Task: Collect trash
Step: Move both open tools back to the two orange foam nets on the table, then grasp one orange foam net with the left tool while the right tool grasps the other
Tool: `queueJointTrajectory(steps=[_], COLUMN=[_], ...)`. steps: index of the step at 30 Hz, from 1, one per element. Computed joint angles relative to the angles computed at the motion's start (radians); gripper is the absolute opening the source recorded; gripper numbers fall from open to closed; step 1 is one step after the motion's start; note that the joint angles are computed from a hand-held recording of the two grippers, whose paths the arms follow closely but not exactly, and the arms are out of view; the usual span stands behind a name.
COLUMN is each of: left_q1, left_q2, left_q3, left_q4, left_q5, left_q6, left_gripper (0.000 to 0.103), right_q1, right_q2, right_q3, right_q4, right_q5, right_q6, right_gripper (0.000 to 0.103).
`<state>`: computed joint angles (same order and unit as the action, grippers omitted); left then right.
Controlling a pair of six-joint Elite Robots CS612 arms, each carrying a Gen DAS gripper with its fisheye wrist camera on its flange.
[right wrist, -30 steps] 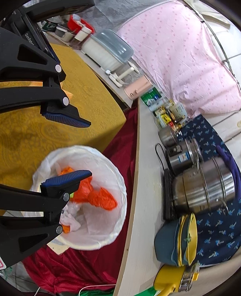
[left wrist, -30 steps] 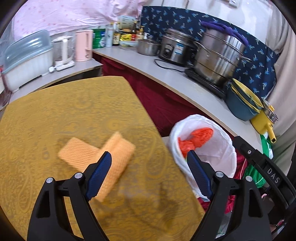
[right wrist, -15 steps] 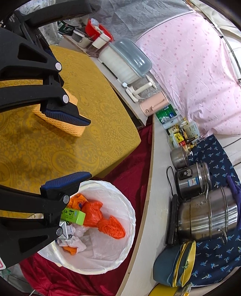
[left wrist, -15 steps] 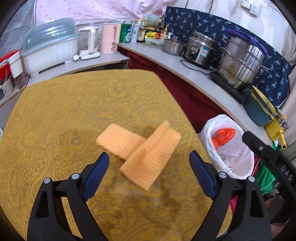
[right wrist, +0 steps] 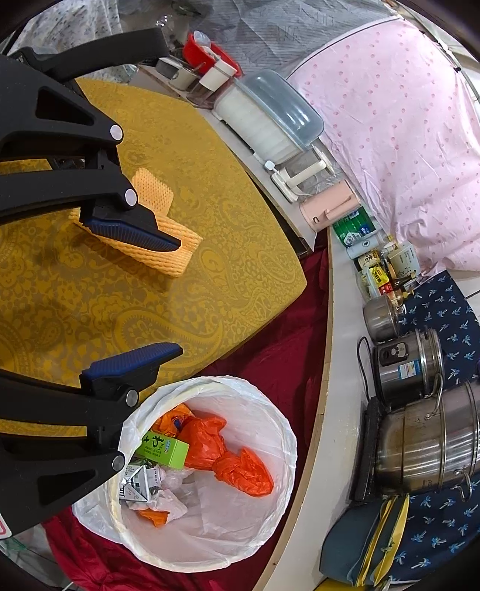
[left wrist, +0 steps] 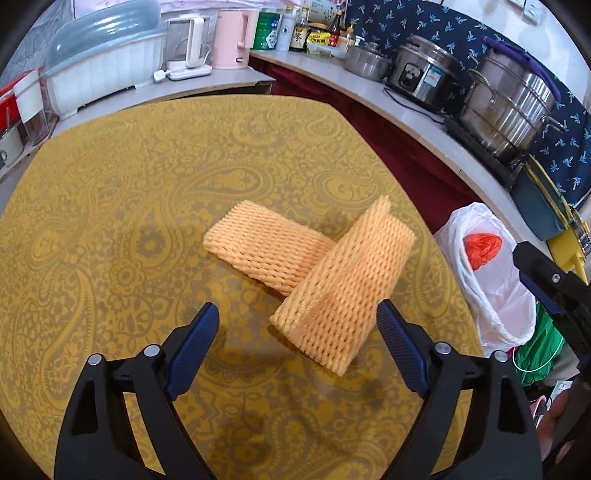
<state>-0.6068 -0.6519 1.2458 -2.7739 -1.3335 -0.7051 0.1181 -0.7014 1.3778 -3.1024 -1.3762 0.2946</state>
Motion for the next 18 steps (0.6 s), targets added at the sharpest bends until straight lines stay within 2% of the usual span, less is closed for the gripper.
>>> queueJointTrajectory(steps=[3, 8, 10, 12, 15, 16, 18], left_q1=[0.006, 0.012, 0.014, 0.017, 0.017, 0.017, 0.016], left_q2=[0.014, 0.030, 0.033, 0.033, 0.028, 0.026, 0.016], left_q3=[-0.017, -0.037, -0.039, -0.040, -0.032, -0.030, -0.012], left_q4=[0.018, 0.041, 0.042, 0.041, 0.034, 0.030, 0.008], left_q5=[-0.020, -0.047, -0.066, -0.089, -0.113, -0.121, -0.126], left_q6=[-0.002, 0.001, 0.008, 0.018, 0.042, 0.044, 0.049], left_gripper=[0.075, 0.060, 0.044, 0.037, 0.017, 0.013, 0.012], right_q1=[-0.002, 0.000, 0.000, 0.001, 0.004, 0.005, 0.008], right_q2=[0.008, 0.021, 0.025, 0.028, 0.031, 0.031, 0.031], right_q3=[-0.010, -0.026, -0.032, -0.035, -0.038, -0.039, -0.041], right_q4=[0.016, 0.036, 0.045, 0.050, 0.056, 0.058, 0.060], right_q5=[0.000, -0.003, -0.003, -0.003, -0.003, -0.003, 0.000], right_q6=[0.000, -0.003, -0.003, -0.004, -0.005, -0.006, -0.010], right_gripper=[0.050, 0.050, 0.050, 0.050, 0.050, 0.050, 0.050])
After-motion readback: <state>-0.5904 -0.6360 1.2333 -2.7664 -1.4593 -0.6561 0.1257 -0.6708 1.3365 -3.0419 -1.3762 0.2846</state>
